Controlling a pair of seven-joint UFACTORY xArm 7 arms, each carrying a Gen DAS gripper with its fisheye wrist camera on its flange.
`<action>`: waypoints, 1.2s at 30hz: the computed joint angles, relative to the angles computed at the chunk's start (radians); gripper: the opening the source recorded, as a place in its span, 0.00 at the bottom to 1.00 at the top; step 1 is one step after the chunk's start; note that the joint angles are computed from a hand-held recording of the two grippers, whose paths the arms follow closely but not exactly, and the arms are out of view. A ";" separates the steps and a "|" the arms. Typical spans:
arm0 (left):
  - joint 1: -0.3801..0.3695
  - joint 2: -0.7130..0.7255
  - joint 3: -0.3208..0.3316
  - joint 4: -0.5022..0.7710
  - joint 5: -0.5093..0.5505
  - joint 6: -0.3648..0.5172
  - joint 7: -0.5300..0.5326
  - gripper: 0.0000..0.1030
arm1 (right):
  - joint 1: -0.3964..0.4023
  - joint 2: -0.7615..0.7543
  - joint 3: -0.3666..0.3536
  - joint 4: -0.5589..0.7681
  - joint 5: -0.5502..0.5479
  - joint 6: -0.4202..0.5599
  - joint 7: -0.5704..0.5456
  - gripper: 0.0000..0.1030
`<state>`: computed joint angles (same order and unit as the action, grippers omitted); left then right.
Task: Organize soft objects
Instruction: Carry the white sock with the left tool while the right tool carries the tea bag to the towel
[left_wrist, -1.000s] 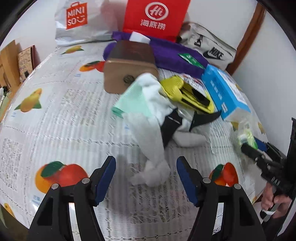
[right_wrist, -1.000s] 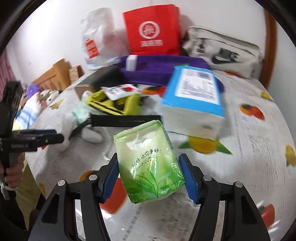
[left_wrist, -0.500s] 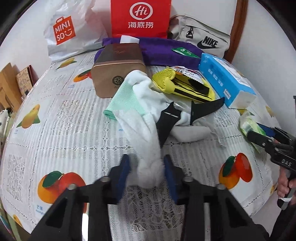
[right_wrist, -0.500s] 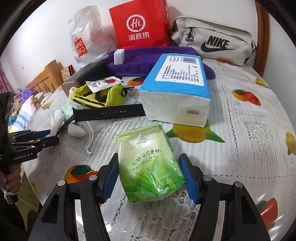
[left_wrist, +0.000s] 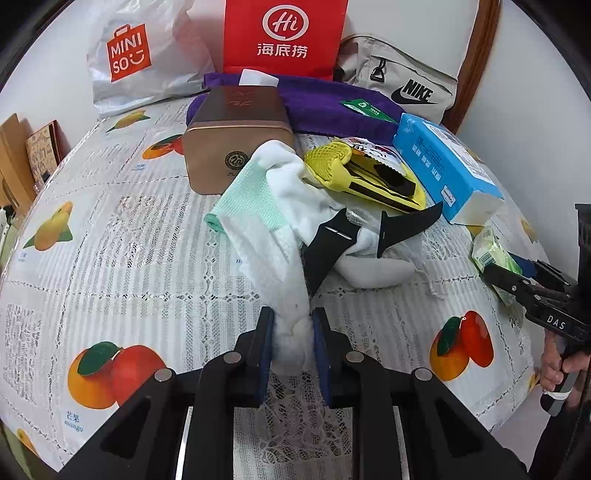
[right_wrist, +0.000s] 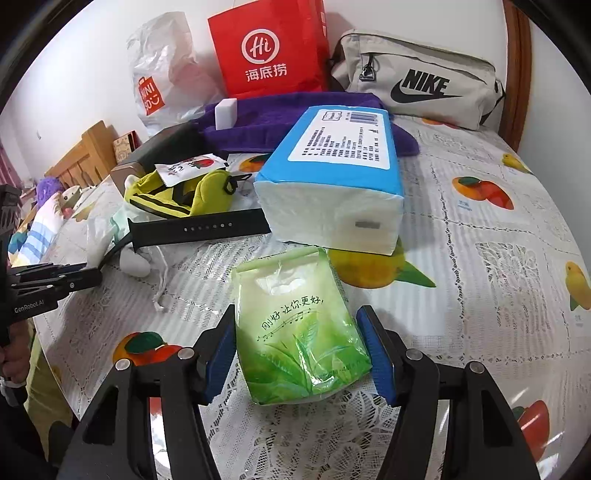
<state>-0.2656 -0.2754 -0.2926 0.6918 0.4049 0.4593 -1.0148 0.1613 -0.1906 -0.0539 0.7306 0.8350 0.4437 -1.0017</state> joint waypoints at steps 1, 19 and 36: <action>-0.002 0.001 0.004 0.000 -0.006 -0.001 0.005 0.19 | -0.001 0.000 0.002 0.000 -0.005 -0.003 0.003 0.61; 0.016 -0.046 -0.001 -0.014 -0.013 -0.021 -0.014 0.19 | 0.000 -0.018 -0.005 -0.002 -0.012 0.013 0.005 0.58; 0.064 -0.089 -0.006 0.001 -0.047 -0.008 -0.016 0.19 | 0.010 -0.049 -0.017 0.048 -0.033 0.039 0.025 0.57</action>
